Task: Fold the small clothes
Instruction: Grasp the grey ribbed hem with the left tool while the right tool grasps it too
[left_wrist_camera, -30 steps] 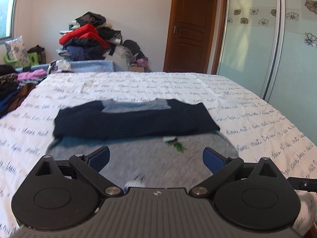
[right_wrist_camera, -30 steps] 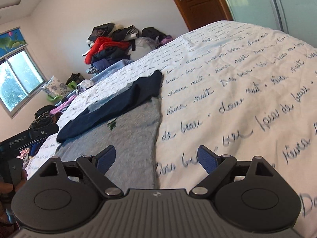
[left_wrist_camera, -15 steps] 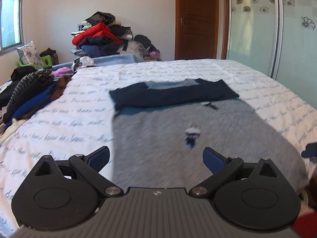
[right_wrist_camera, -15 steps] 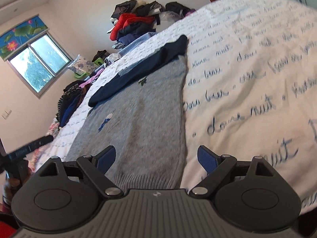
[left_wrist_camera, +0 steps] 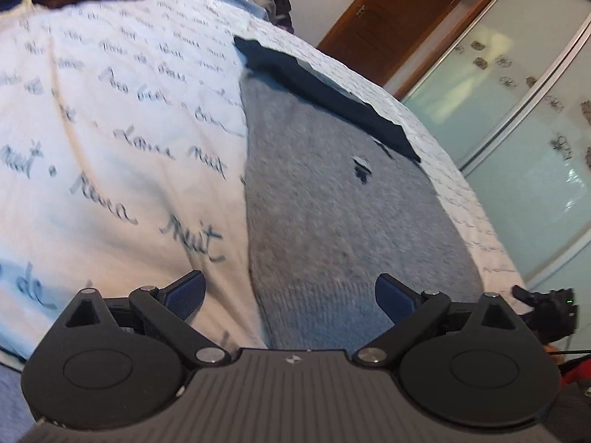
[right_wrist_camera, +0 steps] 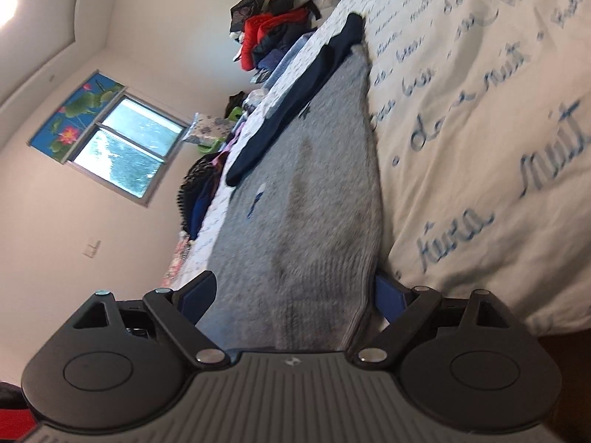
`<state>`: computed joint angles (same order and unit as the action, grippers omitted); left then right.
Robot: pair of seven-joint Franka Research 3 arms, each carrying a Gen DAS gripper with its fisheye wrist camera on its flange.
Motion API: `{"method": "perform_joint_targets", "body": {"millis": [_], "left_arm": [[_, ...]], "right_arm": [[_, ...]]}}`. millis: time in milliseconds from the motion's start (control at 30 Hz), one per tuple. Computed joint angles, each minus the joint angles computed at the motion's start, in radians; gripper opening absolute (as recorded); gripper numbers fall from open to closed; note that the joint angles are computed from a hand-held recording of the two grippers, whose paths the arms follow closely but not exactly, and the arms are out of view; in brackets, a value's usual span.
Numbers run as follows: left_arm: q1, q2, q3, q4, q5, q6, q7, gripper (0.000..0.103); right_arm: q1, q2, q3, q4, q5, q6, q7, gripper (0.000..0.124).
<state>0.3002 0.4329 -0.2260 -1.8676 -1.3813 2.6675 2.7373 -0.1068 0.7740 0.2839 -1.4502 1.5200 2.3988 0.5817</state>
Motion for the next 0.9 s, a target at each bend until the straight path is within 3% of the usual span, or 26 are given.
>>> {"method": "perform_joint_targets", "body": {"millis": [67,133,200,267,467,533,600,667,800,867,900], "left_arm": [[0.02,0.003,-0.009,-0.006,-0.025,-0.062,0.03,0.096],[0.02,0.011,-0.006,-0.01,-0.043,-0.086,0.032,0.096],[0.021,0.025,-0.002,-0.008,-0.062,-0.108,0.021,0.096],[0.022,0.035,-0.003,-0.008,-0.098,-0.119,0.025,0.096],[-0.001,0.046,0.001,0.006,-0.104,-0.139,0.056,0.097],[-0.005,0.051,-0.004,0.008,-0.126,-0.137,0.086,0.096],[-0.012,0.054,-0.002,0.008,-0.147,-0.121,0.098,0.092],[-0.012,0.055,0.001,0.006,-0.166,-0.12,0.098,0.084],[-0.015,0.055,0.016,0.004,-0.16,-0.121,0.071,0.065],[-0.019,0.053,0.022,0.003,-0.14,-0.109,0.053,0.037],[-0.021,0.055,0.024,0.004,-0.123,-0.107,0.036,0.029]], "right_arm": [[-0.004,0.011,0.005,0.007,0.0,-0.02,0.001,0.088],[-0.005,0.021,0.004,0.013,-0.001,-0.021,0.024,0.076],[-0.008,0.03,0.001,0.016,-0.001,-0.016,0.057,0.053],[-0.016,0.036,0.006,0.013,0.009,-0.015,0.073,0.044],[-0.022,0.039,0.013,0.015,0.011,-0.031,0.053,0.043],[-0.024,0.039,0.018,0.011,0.029,-0.027,0.037,0.037],[-0.011,0.042,0.008,0.018,0.018,-0.005,0.065,0.022],[0.001,0.048,-0.001,0.024,-0.005,0.016,0.103,0.011],[0.0,0.043,0.004,0.016,-0.012,0.037,0.094,0.007],[0.011,0.035,0.001,0.015,-0.031,0.055,0.086,0.006],[0.015,0.03,0.0,0.012,-0.04,0.063,0.08,0.006]]}}
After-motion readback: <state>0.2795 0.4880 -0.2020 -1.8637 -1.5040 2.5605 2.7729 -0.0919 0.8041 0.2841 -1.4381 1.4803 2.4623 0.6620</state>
